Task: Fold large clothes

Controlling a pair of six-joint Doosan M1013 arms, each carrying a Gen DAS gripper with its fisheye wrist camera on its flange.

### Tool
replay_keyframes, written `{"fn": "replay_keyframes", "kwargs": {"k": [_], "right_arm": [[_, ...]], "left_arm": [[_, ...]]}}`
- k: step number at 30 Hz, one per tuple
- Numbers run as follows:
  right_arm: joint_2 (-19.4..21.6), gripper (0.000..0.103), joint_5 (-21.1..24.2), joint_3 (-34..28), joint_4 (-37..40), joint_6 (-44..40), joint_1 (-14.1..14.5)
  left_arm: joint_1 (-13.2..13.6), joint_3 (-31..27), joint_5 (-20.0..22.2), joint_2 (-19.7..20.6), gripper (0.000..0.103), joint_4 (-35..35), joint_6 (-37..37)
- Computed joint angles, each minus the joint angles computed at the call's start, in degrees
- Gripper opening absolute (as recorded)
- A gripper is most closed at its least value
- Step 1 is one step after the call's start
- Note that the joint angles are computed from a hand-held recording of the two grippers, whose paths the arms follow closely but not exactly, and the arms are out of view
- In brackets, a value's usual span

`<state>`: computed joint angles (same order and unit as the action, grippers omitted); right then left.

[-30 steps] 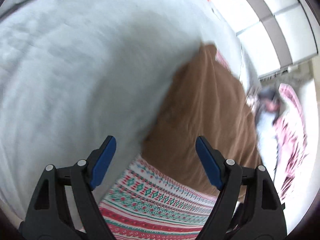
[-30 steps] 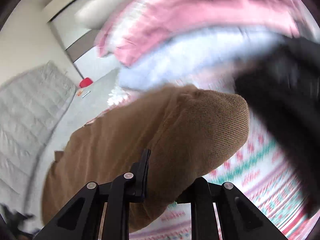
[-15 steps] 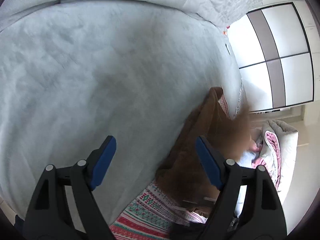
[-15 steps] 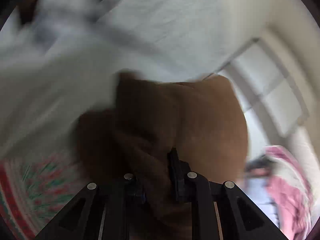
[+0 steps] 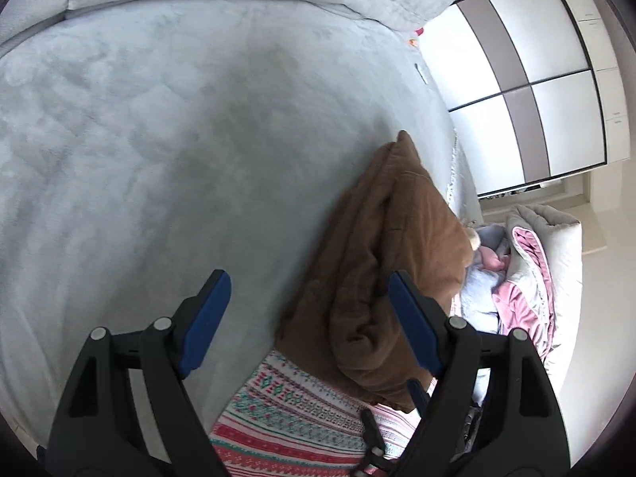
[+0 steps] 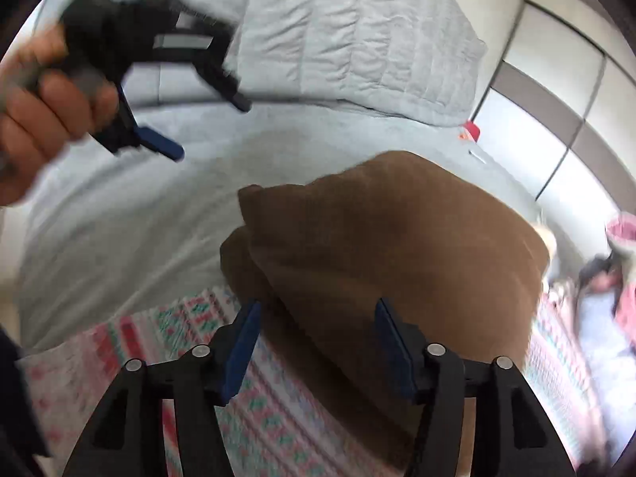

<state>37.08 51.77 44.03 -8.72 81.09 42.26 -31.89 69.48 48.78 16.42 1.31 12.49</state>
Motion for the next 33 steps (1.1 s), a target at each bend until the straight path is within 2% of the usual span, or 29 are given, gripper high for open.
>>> {"fn": "replay_keyframes", "kwargs": {"k": [4, 6, 8, 11, 14, 16, 17, 19, 20, 21, 22, 24, 27, 29, 33], "right_arm": [[-4.13, 0.065, -2.61, 7.35, -14.96, 7.99, -0.36], [-4.93, 0.065, -1.98, 9.31, -17.37, 8.54, -0.78], [-6.04, 0.065, -2.76, 11.69, -16.56, 8.46, -1.40], [-6.45, 0.065, -6.02, 13.94, -21.57, 13.24, -1.21], [-5.32, 0.064, -6.24, 13.02, -26.90, 16.36, -0.60], [-4.85, 0.059, -7.23, 13.66, -28.74, 15.06, -0.53], [-4.90, 0.044, -8.16, 14.71, -33.54, 15.83, -0.18], [-5.38, 0.038, -8.98, 16.56, -38.87, 15.29, 0.18], [-5.68, 0.035, -9.10, 17.26, -39.33, 15.04, 0.11], [-5.76, 0.033, -9.15, 17.46, -39.45, 14.43, -0.01], [-5.73, 0.032, -9.00, 17.68, -40.16, 13.65, 0.02], [-5.70, 0.029, -8.83, 19.17, -45.53, 13.51, 0.72], [-5.27, 0.026, -8.66, 21.14, -53.08, 15.12, 1.29], [-5.13, 0.026, -8.57, 22.17, -56.84, 17.09, 1.45], [-5.54, 0.025, -7.56, 23.07, -58.20, 18.98, 2.02]], "left_arm": [[-1.41, -2.94, 2.26, 1.63, 0.082, 2.42, 1.81], [-2.09, -5.06, 3.31, 3.02, 0.082, 1.29, 5.12], [-2.79, -7.94, 4.88, 4.91, 0.082, -0.17, 9.34], [-3.98, -12.12, 9.33, 7.64, 0.082, 2.60, 9.50], [-4.50, -15.19, 13.69, 10.01, 0.082, 4.46, 8.74], [-4.48, -16.13, 15.21, 11.07, 0.082, 4.68, 8.45], [-4.44, -16.42, 15.81, 11.46, 0.082, 4.76, 8.50], [-4.53, -17.19, 17.77, 12.20, 0.081, 6.08, 8.26], [-4.53, -17.53, 18.35, 12.51, 0.073, 5.94, 8.92], [-4.46, -17.45, 17.87, 12.58, 0.057, 4.91, 10.26], [-4.50, -17.70, 17.66, 12.78, 0.054, 4.44, 11.40], [-5.47, -19.87, 20.88, 13.82, 0.050, 7.65, 12.71], [-6.32, -22.25, 24.32, 15.28, 0.050, 10.10, 15.26], [-5.96, -21.96, 24.17, 15.38, 0.050, 9.22, 15.50], [-5.64, -21.03, 22.47, 15.10, 0.051, 8.08, 15.33]]}}
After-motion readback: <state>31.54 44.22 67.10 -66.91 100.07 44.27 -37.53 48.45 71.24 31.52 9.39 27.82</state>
